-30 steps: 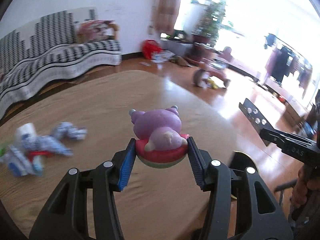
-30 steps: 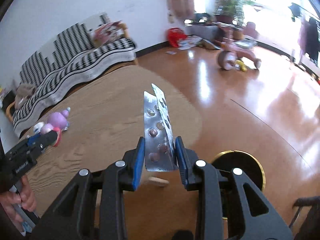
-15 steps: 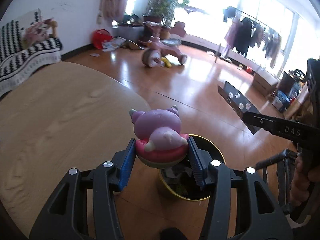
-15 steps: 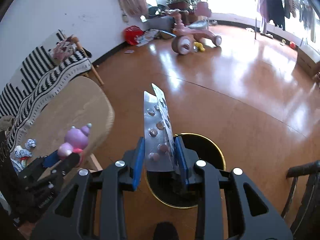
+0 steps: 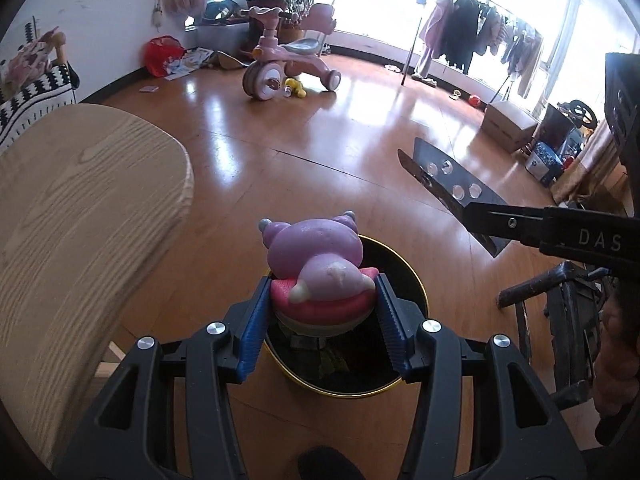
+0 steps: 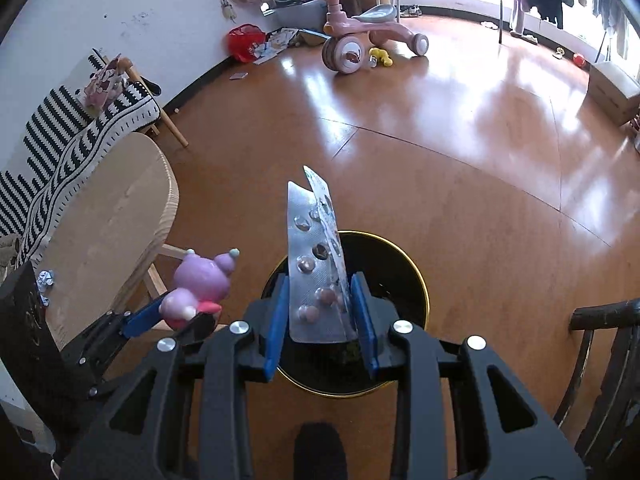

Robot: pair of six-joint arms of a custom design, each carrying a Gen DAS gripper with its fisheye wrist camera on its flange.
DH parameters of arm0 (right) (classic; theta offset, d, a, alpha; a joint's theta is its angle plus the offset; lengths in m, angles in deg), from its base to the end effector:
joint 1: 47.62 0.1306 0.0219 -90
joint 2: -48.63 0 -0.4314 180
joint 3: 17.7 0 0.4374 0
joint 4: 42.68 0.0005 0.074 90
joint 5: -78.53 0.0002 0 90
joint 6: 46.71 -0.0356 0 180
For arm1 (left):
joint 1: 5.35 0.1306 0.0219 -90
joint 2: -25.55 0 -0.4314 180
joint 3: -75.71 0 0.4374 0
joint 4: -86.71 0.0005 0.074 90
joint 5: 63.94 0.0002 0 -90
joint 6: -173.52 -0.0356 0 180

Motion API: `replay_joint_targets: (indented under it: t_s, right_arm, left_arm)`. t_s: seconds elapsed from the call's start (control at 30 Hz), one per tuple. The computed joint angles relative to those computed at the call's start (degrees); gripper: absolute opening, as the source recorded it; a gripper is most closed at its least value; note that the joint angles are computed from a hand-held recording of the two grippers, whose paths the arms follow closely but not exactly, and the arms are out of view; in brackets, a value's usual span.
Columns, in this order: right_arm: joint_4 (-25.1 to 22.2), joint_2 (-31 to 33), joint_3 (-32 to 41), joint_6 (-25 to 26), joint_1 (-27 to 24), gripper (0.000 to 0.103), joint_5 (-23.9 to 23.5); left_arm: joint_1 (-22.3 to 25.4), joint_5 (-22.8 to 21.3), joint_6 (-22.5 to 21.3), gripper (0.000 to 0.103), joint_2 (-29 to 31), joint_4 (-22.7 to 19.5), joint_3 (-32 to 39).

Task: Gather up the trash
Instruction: 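Carry the pink container and blister pack over the bin and open both tools, then move both open tools back to the trash on the table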

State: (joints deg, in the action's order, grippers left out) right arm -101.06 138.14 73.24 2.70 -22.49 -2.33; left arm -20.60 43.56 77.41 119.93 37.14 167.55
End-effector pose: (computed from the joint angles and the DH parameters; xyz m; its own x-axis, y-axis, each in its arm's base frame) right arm 0.4687 0.2131 0.4813 -0.7980 0.3352 -0.5008 0.2349 0.9383 0.2537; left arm 0.5354 -0.1576 0.4560 -0.7114 0.2992 -0.6359 0.5076 0.8445 -0.1706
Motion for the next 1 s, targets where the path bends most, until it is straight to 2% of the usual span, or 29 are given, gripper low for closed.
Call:
replay_joint_targets:
  t_s: [0.2, 0.23, 0.27, 0.3, 0.33, 0.53, 0.67, 0.87, 1.0]
  right_arm:
    - [0.16, 0.22, -0.03, -0.20, -0.62, 0.034, -0.81]
    - [0.11, 0.15, -0.17, -0.23, -0.62, 0.035, -0.81]
    - [0.00, 0.29, -0.06, -0.53, -0.57, 0.044, -0.72]
    - [-0.33, 0.62, 0.36, -0.84, -0.49, 0.058, -0.61]
    - [-0.10, 0.47, 0.22, -0.88, -0.48, 0.060, -0.42]
    - [0.18, 0.62, 0.77, -0.93, 0.15, 0.060, 0.91]
    - [-0.11, 1.41, 2.01, -0.52, 1.00, 0.061, 1.78]
    - [0.47, 4.17, 6.26, 0.66, 3.89, 0.068, 2.83]
    - [0.83, 7.61, 11.07, 1.70, 6.75, 0.070, 2.95]
  left_arm:
    - [-0.24, 0.52, 0.14, 0.051, 0.27, -0.12, 0.01]
    - [-0.30, 0.44, 0.15, 0.055, 0.36, -0.25, 0.09]
    - [0.35, 0.93, -0.33, 0.062, 0.55, -0.57, 0.39]
    - [0.43, 1.36, -0.15, 0.065, 0.55, -0.42, 0.34]
    - [0.47, 1.48, 0.01, 0.069, 0.49, -0.16, 0.25]
    - [0.56, 0.94, 0.31, 0.070, 0.32, -0.12, 0.22]
    - [1.68, 0.95, -0.07, 0.076, -0.25, -0.34, 0.26]
    - [5.68, 0.66, -1.21, 0.085, -3.02, 0.22, -0.38]
    - [10.74, -0.04, -1.78, 0.091, -5.25, 0.53, -0.34]
